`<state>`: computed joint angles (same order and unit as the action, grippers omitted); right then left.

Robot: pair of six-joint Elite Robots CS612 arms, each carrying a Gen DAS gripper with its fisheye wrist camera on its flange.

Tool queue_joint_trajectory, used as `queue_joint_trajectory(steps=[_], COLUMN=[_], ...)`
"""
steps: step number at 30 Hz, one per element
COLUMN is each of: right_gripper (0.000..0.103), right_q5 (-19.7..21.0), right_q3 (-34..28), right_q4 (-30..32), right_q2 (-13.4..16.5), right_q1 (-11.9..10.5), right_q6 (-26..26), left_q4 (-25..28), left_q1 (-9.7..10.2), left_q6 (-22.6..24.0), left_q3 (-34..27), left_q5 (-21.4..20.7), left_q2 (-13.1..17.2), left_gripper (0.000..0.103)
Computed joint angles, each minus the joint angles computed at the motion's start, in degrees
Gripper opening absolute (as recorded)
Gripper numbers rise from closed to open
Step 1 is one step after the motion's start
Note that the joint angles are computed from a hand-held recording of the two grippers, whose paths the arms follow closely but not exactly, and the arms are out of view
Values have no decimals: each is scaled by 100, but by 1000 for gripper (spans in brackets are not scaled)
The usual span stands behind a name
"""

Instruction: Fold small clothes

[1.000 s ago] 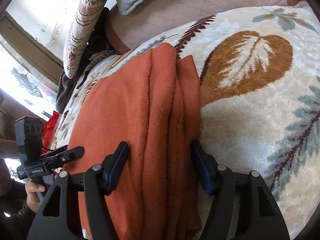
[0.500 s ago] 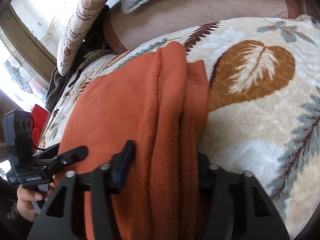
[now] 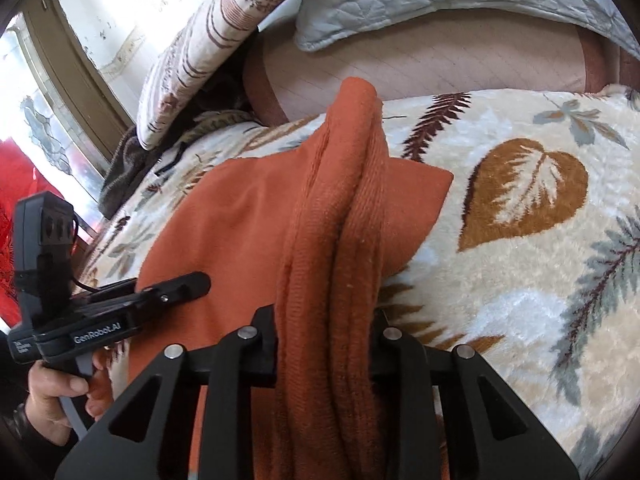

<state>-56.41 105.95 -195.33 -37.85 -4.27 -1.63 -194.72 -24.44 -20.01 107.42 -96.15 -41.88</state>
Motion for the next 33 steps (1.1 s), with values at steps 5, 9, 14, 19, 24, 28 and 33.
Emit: queue_joint_trajectory(steps=[5, 9, 14, 19, 24, 28, 33], right_gripper=[27, 27, 27, 27, 27, 27, 27], right_q5=[-93, -47, -142, -222, -336, -395, -641], right_q3=[84, 85, 2, -228, -569, -939, -1257], right_q4=[10, -133, -159, -44, 109, 337, 717], right_q2=[-73, -109, -161, -138, -13, 186, 440], right_q1=[114, 202, 366, 477, 600, 711, 813], right_q6=[-84, 32, 63, 254, 307, 320, 329], left_q4=[-82, -199, -136, 212, 434, 607, 970], left_q1=[46, 104, 276, 437, 594, 712, 826], left_q6=[86, 139, 201, 302, 333, 270, 215], left_q3=[220, 379, 364, 72, -233, -431, -642], left_q5=[127, 255, 199, 121, 103, 129, 84], left_q2=[-205, -346, -435, -379, -252, -99, 160], left_gripper=[27, 27, 27, 27, 27, 28, 33])
